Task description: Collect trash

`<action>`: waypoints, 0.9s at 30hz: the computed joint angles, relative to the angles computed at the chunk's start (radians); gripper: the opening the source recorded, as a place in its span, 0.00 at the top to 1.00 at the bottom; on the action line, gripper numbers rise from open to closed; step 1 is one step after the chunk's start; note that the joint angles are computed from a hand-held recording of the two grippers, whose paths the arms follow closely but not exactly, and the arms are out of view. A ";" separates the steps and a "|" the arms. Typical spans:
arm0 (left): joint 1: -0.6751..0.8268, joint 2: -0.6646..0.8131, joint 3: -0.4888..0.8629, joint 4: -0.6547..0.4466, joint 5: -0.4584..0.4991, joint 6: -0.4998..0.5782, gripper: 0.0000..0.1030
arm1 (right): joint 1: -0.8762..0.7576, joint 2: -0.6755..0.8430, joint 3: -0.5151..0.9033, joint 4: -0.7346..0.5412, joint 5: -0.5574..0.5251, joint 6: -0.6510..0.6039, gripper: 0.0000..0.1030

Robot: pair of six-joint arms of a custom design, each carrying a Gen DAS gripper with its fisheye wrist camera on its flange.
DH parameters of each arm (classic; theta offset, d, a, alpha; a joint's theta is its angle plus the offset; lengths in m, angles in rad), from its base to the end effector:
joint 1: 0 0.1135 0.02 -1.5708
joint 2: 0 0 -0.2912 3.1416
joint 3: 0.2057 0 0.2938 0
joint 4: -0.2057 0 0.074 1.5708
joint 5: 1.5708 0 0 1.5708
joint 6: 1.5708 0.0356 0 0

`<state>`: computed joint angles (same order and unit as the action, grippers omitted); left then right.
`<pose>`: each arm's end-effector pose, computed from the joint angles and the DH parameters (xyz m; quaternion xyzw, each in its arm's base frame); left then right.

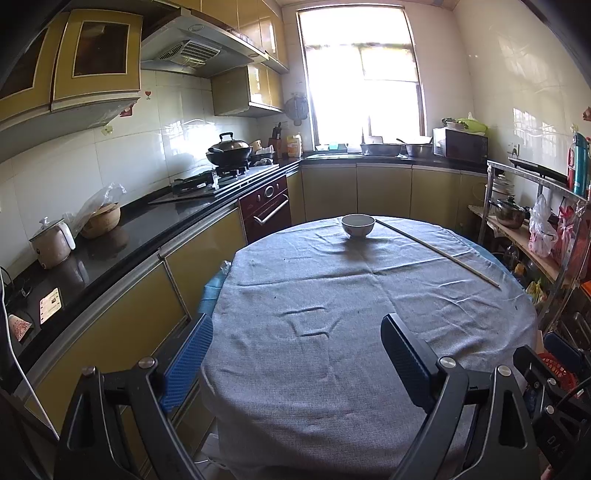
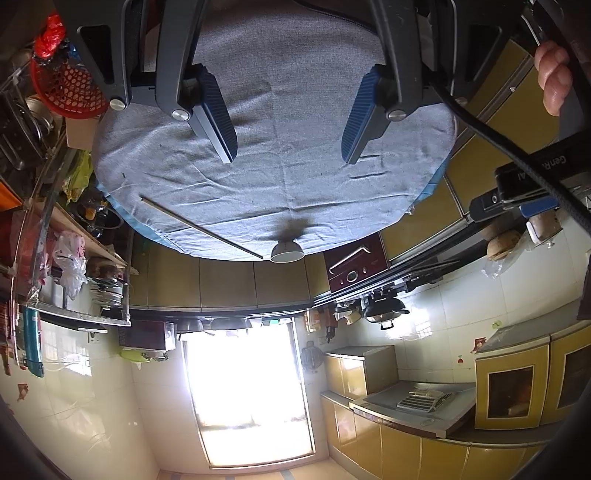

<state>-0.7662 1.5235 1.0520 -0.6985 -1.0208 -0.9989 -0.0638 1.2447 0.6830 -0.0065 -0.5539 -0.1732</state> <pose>0.2558 -0.2041 0.2419 -0.1958 0.8380 0.1699 0.4801 0.2906 0.0002 0.2308 -0.1773 0.8351 0.1834 0.4874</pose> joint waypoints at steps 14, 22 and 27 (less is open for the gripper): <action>0.002 -0.002 -0.009 0.012 0.007 0.010 0.10 | 0.000 -0.005 -0.004 0.000 0.003 -0.003 0.39; 0.002 0.001 -0.009 0.013 0.012 0.006 0.10 | 0.003 -0.006 -0.007 0.000 0.006 -0.001 0.39; 0.002 0.004 -0.007 0.009 0.013 0.003 0.10 | 0.004 -0.007 -0.011 0.004 0.007 -0.001 0.39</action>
